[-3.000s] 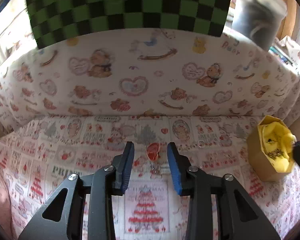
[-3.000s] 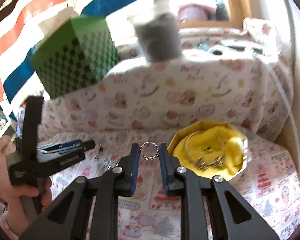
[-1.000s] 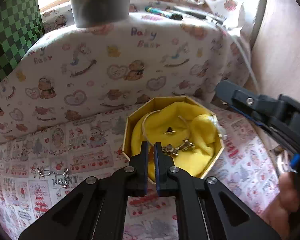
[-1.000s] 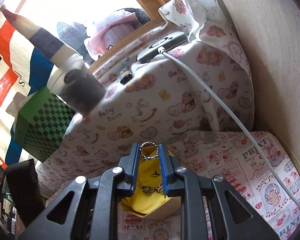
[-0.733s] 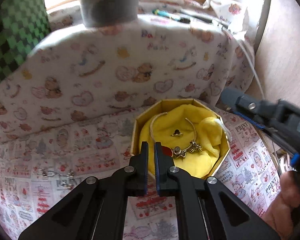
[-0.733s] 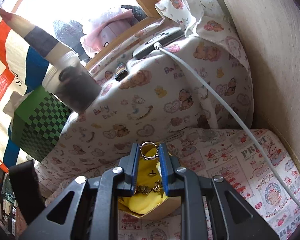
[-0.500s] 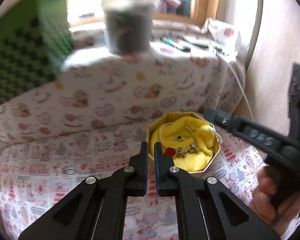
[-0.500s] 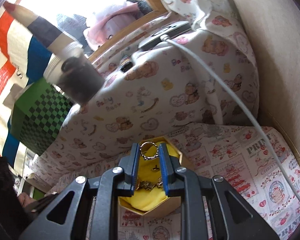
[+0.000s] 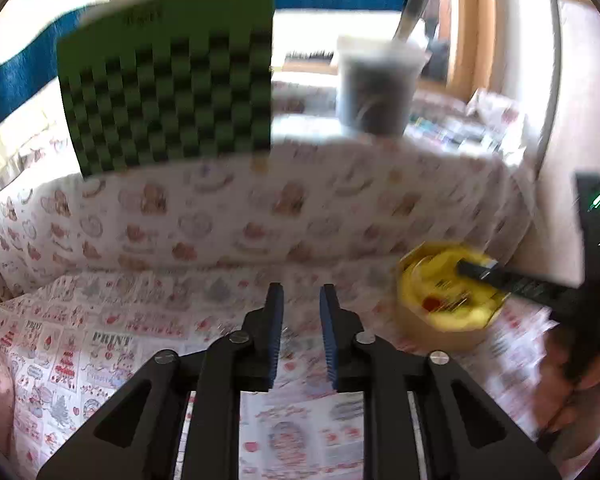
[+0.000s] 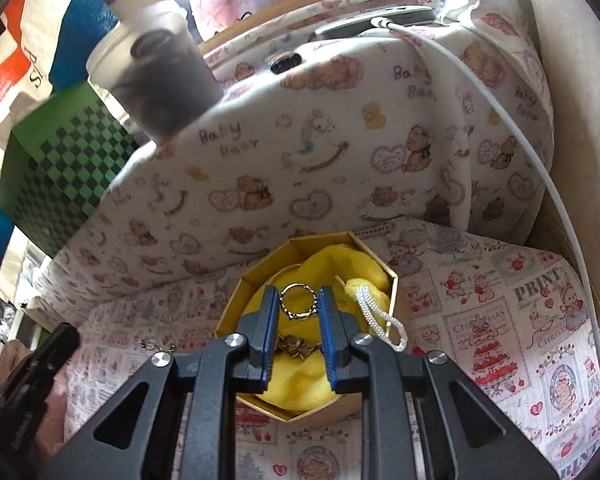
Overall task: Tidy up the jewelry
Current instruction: 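Lower the pendant into the gold box with the left gripper while the right releases the ring there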
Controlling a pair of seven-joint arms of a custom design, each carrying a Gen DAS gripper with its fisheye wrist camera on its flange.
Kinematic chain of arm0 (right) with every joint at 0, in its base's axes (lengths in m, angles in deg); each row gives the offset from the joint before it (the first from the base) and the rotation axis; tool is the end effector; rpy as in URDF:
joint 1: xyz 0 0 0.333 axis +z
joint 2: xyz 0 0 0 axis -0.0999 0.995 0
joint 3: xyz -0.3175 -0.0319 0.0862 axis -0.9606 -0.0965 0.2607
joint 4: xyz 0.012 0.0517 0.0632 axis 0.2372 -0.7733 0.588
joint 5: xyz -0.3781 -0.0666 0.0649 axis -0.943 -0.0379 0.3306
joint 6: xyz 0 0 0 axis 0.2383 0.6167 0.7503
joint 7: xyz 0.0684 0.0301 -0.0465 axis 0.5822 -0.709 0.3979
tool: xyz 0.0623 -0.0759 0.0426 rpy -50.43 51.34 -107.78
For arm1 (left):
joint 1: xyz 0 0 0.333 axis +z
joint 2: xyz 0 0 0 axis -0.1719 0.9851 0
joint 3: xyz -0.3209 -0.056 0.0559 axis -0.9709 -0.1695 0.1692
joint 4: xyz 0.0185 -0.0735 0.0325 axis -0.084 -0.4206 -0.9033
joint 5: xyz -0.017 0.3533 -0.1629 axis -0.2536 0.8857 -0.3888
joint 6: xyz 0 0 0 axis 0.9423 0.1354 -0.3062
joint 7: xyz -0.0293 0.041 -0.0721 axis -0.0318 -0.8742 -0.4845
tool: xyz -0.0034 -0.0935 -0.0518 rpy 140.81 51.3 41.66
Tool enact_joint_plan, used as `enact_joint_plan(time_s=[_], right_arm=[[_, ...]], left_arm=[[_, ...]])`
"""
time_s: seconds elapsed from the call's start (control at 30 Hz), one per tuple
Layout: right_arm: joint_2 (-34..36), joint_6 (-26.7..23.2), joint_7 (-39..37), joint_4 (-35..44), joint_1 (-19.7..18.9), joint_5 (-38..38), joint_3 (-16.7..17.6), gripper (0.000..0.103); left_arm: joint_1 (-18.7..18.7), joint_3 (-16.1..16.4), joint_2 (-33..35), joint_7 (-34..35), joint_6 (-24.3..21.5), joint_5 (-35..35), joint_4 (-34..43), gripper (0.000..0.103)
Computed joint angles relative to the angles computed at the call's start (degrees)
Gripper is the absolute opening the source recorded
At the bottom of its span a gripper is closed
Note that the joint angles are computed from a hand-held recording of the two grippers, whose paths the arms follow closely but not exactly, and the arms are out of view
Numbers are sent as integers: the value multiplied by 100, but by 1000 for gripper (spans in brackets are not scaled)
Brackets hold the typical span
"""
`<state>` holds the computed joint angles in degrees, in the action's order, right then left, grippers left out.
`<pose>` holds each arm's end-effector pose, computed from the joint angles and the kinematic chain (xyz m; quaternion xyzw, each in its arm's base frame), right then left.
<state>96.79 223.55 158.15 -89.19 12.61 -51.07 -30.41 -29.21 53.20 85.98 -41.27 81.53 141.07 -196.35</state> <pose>0.6563 0.2719 0.4819 -0.7150 0.5717 -0.0315 0.4011 0.5303 -0.3219 0.5162 -0.7167 0.5480 -0.2590 0.3448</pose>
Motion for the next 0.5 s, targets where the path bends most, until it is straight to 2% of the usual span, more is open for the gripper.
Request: enact_joint_plan(time_s=[0.1, 0.17, 0.27, 0.4, 0.5], right_arm=[[20, 42, 80, -8, 82, -140, -53, 18], [45, 80, 123, -1, 119, -215, -69, 19], [44, 157, 128, -23, 130, -254, -67, 19], [15, 288, 57, -76, 102, -179, -10, 19], [0, 326, -86, -90, 70, -105, 40, 25]], left_arm=[[84, 39, -6, 75, 114, -238, -111, 18], [104, 53, -21, 12, 88, -234, -141, 22], [60, 34, -38, -55, -204, -48, -136, 35], [85, 22, -168, -228, -191, 68, -254, 51], [85, -6, -216, -355, -330, 233, -273, 62]])
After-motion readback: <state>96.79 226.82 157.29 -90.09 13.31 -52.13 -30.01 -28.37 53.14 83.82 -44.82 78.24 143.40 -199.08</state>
